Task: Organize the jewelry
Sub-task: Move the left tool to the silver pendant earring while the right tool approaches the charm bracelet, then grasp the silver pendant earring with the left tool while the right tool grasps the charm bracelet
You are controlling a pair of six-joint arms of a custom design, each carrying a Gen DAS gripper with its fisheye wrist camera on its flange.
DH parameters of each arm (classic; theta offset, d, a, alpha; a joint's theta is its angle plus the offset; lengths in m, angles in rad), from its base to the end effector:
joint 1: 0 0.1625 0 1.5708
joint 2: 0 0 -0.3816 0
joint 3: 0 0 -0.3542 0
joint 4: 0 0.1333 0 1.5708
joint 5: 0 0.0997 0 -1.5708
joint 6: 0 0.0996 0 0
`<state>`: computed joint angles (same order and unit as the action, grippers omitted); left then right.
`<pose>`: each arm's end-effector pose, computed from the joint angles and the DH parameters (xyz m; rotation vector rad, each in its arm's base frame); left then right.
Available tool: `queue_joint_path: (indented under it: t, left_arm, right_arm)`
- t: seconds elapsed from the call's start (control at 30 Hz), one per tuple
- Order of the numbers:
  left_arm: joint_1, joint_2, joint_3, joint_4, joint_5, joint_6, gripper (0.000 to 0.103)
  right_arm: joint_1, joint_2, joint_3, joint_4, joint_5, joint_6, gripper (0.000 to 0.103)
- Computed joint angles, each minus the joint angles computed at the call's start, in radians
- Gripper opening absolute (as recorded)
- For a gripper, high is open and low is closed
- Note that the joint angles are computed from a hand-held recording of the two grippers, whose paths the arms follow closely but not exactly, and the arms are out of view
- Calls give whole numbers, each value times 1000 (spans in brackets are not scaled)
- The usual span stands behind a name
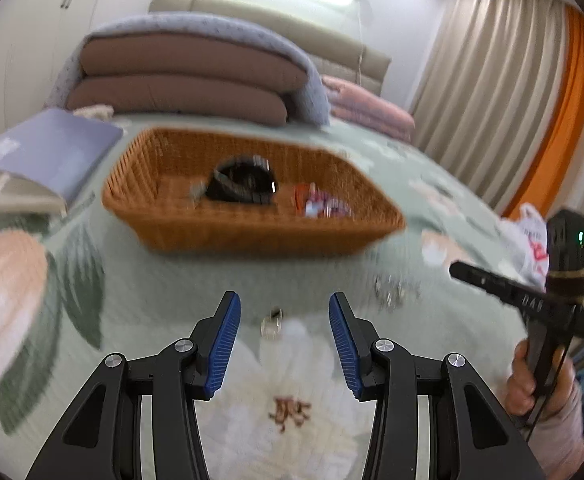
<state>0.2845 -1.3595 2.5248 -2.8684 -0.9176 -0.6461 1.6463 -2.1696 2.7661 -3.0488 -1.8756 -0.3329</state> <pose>-0.2614 -0.2784 0.1449 0.8053 2.6251 -0.8684 0.1193 -0.2063 0.2952 0.3312 -2.4967 1.1256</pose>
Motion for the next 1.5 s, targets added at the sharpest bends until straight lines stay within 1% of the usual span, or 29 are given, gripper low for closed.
queue_joint_path:
  t: [0.1, 0.17, 0.23, 0.27, 0.3, 0.37, 0.47, 0.53, 0.6, 0.7, 0.77, 0.83, 0.93, 1.0, 1.1, 1.13, 1.17, 1.2, 1.23, 1.27, 1.3, 1.5]
  left_arm:
    - [35, 57, -22, 15, -19, -14, 47]
    - [44, 78, -35, 31, -20, -9, 47]
    - [38, 89, -34, 27, -21, -1, 47]
    - [35, 93, -35, 30, -16, 0, 47]
    - [32, 99, -39, 35, -10, -1, 47]
    - [32, 110, -46, 50, -8, -3, 47]
    - [37, 127, -67, 91, -7, -8, 47]
    - [29, 131, -67, 100, 1, -11, 47]
    - [26, 133, -66, 103, 4, -10, 47]
    - [28, 143, -75, 111, 6, -10, 47]
    - [34, 150, -83, 110, 3, -6, 47]
    - [42, 159, -91, 104, -2, 3, 47]
    - [48, 166, -99, 109, -8, 6, 47]
    - [48, 177, -106, 111, -5, 7, 47]
    - [40, 181, -107, 125, 3, 1, 47]
    - [38, 185, -110, 131, 6, 0, 47]
    - [40, 192, -114, 129, 7, 3, 47]
    - [40, 193, -115, 131, 7, 2, 47]
    - [42, 195, -117, 130, 8, 3, 47]
    - [42, 197, -118, 129, 8, 2, 47]
    - [42, 198, -118, 128, 8, 2, 47]
    - [47, 205, -125, 130, 11, 4, 47]
  right_arm:
    - [10, 2, 7, -6, 7, -24, 50]
    - [35, 55, 7, -54, -34, -23, 50]
    - [56, 139, -3, -115, -97, 2, 50]
    - [53, 169, -10, -128, -119, 17, 50]
    - [42, 171, -12, -124, -120, 22, 50]
    - [-1, 149, -14, -99, -96, 38, 50]
    - [-83, 70, -14, -28, -10, 44, 50]
    - [-89, 65, -17, -14, -2, 43, 50]
    - [-60, 96, -21, -36, -25, 43, 50]
    - [4, 193, -42, -103, -65, 39, 50]
    - [51, 276, -60, -151, -111, 41, 50]
    - [83, 358, -81, -172, -158, 39, 50]
    - [117, 440, -97, -187, -223, 27, 50]
    - [143, 498, -109, -199, -282, 26, 50]
    - [180, 566, -114, -255, -346, 9, 52]
    - [188, 581, -113, -271, -359, 5, 51]
    - [193, 591, -112, -284, -365, 1, 46]
    - [197, 596, -110, -294, -367, -4, 39]
    - [202, 600, -106, -306, -369, -10, 34]
    - [205, 603, -105, -315, -372, -13, 25]
    - [207, 606, -103, -320, -373, -14, 20]
    - [200, 596, -103, -314, -362, -9, 18]
